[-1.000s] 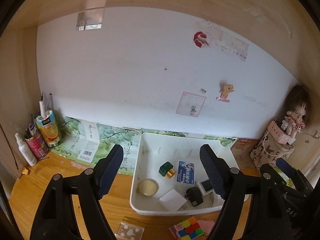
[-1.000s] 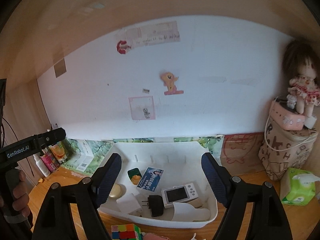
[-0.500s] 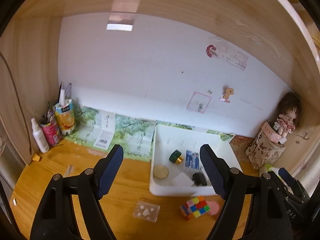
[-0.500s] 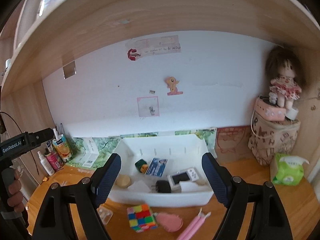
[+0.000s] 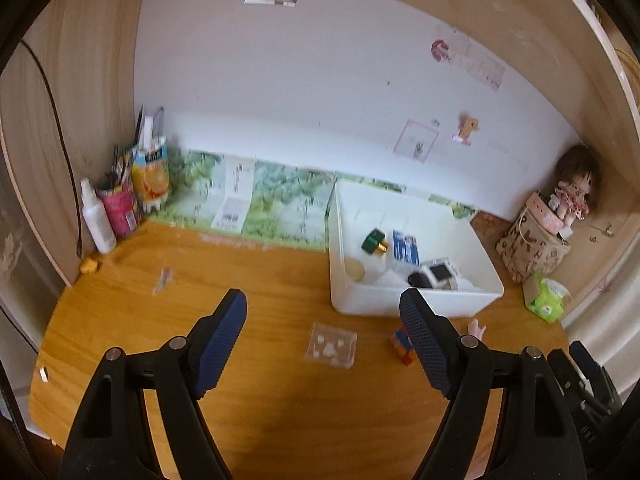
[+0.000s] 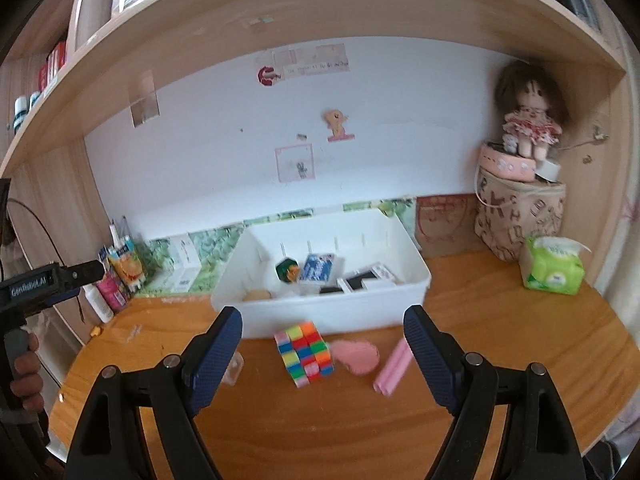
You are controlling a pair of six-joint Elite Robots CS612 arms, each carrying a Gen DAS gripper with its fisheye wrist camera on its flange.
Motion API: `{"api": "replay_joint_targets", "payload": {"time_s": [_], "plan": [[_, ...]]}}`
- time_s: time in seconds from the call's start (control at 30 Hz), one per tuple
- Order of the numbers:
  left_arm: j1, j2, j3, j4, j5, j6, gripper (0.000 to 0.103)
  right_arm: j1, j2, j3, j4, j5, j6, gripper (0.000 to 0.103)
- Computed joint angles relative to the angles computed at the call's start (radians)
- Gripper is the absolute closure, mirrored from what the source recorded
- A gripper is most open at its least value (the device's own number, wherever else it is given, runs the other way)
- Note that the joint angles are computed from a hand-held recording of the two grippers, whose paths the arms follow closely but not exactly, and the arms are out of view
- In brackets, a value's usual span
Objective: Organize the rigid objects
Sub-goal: 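Move the left gripper to the Rubik's cube while the right gripper approaches the pink curler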
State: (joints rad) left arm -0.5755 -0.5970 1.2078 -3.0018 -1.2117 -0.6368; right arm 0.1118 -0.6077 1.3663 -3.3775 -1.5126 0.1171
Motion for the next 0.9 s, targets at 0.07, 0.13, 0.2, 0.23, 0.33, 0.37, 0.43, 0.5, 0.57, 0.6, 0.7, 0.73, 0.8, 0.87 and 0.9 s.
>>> {"api": "replay_joint_targets", "payload": {"time_s": [0.07, 0.13, 0.2, 0.23, 0.33, 0.37, 0.43, 0.5, 0.57, 0.6, 0.7, 0.73, 0.8, 0.87, 0.9], "plan": [[0.0, -0.002, 0.006, 0.011, -0.014, -0.001, 0.021, 0.004, -0.008, 0.022, -0.002, -0.028, -0.016, 0.02], [0.0, -0.004, 0.007, 0.03, -0.035, -0.004, 0.021, 0.007, -0.017, 0.045, 0.001, -0.05, -0.028, 0.019], [0.001, -0.003, 0.003, 0.047, -0.056, -0.005, 0.021, 0.007, -0.025, 0.065, 0.007, -0.063, -0.039, 0.02], [0.0, -0.002, -0.001, 0.065, -0.062, -0.007, 0.021, 0.006, -0.029, 0.077, 0.009, -0.07, -0.047, 0.02], [-0.003, 0.002, -0.016, 0.116, -0.067, -0.022, 0.021, 0.004, -0.033, 0.091, 0.029, -0.082, -0.062, 0.02], [-0.004, 0.004, -0.026, 0.139, -0.073, -0.03, 0.021, 0.0, -0.034, 0.094, 0.048, -0.077, -0.063, 0.019], [-0.005, 0.011, -0.044, 0.173, -0.082, -0.045, 0.021, -0.007, -0.035, 0.096, 0.073, -0.061, -0.061, 0.02], [-0.007, 0.023, -0.071, 0.214, -0.092, -0.066, 0.021, -0.016, -0.033, 0.089, 0.107, -0.045, -0.062, 0.02], [-0.008, 0.035, -0.101, 0.258, -0.105, -0.079, 0.021, -0.027, -0.031, 0.081, 0.147, -0.021, -0.058, 0.02], [-0.009, 0.042, -0.117, 0.285, -0.112, -0.084, 0.021, -0.032, -0.031, 0.076, 0.17, -0.004, -0.059, 0.02], [-0.014, 0.068, -0.179, 0.38, -0.124, -0.106, 0.021, -0.049, -0.024, 0.052, 0.239, 0.041, -0.078, 0.02], [-0.016, 0.075, -0.197, 0.406, -0.126, -0.114, 0.021, -0.054, -0.021, 0.045, 0.252, 0.055, -0.086, 0.02], [-0.018, 0.096, -0.244, 0.47, -0.145, -0.142, 0.021, -0.064, -0.011, 0.021, 0.295, 0.083, -0.111, 0.02], [-0.019, 0.115, -0.284, 0.512, -0.161, -0.163, 0.021, -0.073, -0.003, -0.004, 0.337, 0.109, -0.135, 0.02], [-0.022, 0.125, -0.307, 0.534, -0.164, -0.174, 0.021, -0.078, 0.001, -0.015, 0.356, 0.124, -0.146, 0.019]]}}
